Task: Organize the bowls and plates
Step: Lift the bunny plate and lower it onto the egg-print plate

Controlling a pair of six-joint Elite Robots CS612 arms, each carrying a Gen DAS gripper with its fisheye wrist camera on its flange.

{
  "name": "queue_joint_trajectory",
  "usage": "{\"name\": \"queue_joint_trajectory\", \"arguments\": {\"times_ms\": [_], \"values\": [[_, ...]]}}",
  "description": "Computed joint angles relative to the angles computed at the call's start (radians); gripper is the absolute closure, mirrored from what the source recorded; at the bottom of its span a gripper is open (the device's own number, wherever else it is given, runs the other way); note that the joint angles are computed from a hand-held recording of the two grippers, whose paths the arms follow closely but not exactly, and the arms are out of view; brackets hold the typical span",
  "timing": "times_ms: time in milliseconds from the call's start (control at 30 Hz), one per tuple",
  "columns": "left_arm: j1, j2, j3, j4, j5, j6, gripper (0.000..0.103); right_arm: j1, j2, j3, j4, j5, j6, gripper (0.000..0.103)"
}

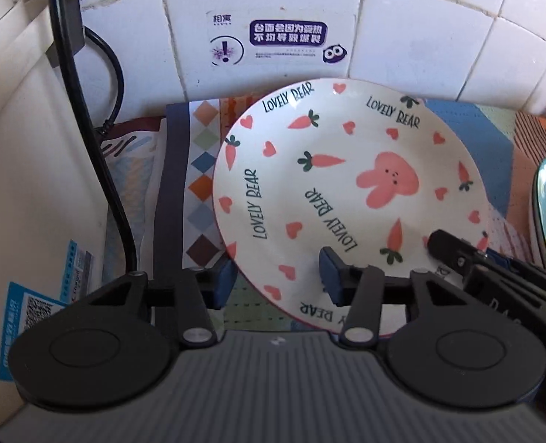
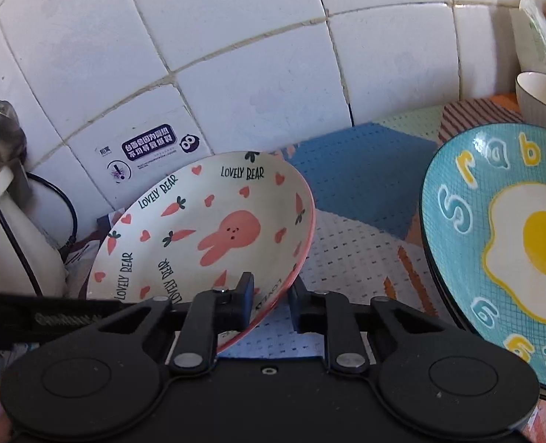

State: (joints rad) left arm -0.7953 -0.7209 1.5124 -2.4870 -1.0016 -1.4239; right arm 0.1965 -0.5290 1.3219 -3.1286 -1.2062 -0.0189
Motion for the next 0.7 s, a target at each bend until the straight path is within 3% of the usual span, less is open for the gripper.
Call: {"name": "queue_joint_trajectory", "arguments": {"times_ms": [267, 367, 467, 633, 700], "values": [[-0.004, 0.002, 0.022, -0.06, 0.022, -0.026, 0.055, -0.012, 0.005, -0.018, 0.048, 0.064, 0.047, 0.078], [0.008, -0.007, 0.027, -0.082, -0.038, 0.013, 0.056, -0.019, 0.011, -0.025, 0.054, 0.096, 0.059, 0.081], [0.02, -0.018, 0.035, -0.109, -0.096, 0.037, 0.056, -0.02, 0.009, -0.033, 0.079, 0.106, 0.024, 0.082], [0.01, -0.03, 0.064, -0.179, -0.121, 0.04, 0.057, -0.024, -0.004, -0.017, 0.069, 0.135, -0.035, 0.081], [0.002, -0.033, 0.069, -0.19, -0.111, 0.079, 0.057, -0.026, -0.015, -0.002, 0.064, 0.139, -0.068, 0.08]]}}
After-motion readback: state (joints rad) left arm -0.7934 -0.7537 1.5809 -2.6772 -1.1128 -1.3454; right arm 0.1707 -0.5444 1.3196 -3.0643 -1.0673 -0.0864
